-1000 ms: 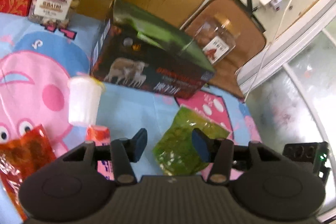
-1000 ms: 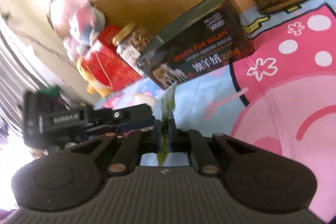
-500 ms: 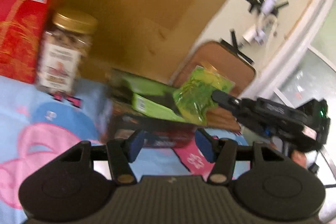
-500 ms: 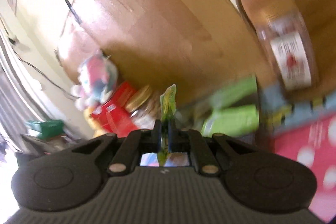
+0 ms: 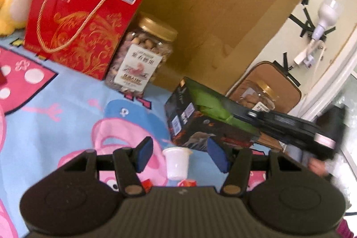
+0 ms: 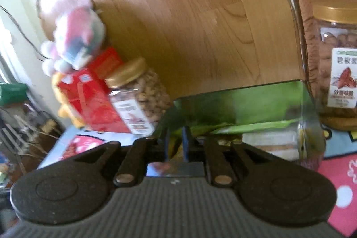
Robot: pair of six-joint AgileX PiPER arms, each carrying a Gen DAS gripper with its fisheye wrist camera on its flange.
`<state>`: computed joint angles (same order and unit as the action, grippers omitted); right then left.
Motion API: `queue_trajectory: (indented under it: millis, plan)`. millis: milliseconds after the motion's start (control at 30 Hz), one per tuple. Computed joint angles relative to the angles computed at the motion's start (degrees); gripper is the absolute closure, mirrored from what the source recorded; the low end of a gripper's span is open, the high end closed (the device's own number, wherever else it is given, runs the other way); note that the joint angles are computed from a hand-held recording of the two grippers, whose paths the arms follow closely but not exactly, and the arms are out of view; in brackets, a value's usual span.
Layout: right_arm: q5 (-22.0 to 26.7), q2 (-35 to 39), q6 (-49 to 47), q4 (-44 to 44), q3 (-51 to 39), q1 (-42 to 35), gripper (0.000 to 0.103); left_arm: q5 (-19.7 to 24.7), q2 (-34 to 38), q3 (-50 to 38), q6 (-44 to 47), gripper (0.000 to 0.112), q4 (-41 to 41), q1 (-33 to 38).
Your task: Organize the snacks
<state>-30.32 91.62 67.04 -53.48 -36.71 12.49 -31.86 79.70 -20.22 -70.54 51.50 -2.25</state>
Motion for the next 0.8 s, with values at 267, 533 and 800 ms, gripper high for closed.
queue_trajectory:
  millis: [267, 533, 800]
  plan:
    - [2.37, -1.33, -8.79, 8.33, 7.83, 10.53, 0.072, -2.25, 10.31, -4.76, -1.41, 0.057, 2.31, -2.49]
    - [2.5, 9.57, -9.2, 10.95, 1.02, 15.72, 0.069, 3.2, 18.41, -10.61, 1.57, 0.069, -1.77, -7.13]
    - [-1.0, -2.94, -27.34, 22.82, 10.33, 16.72, 0.072, 3.29, 6.38, -8.52, 2.86, 0.078, -3.35, -10.06]
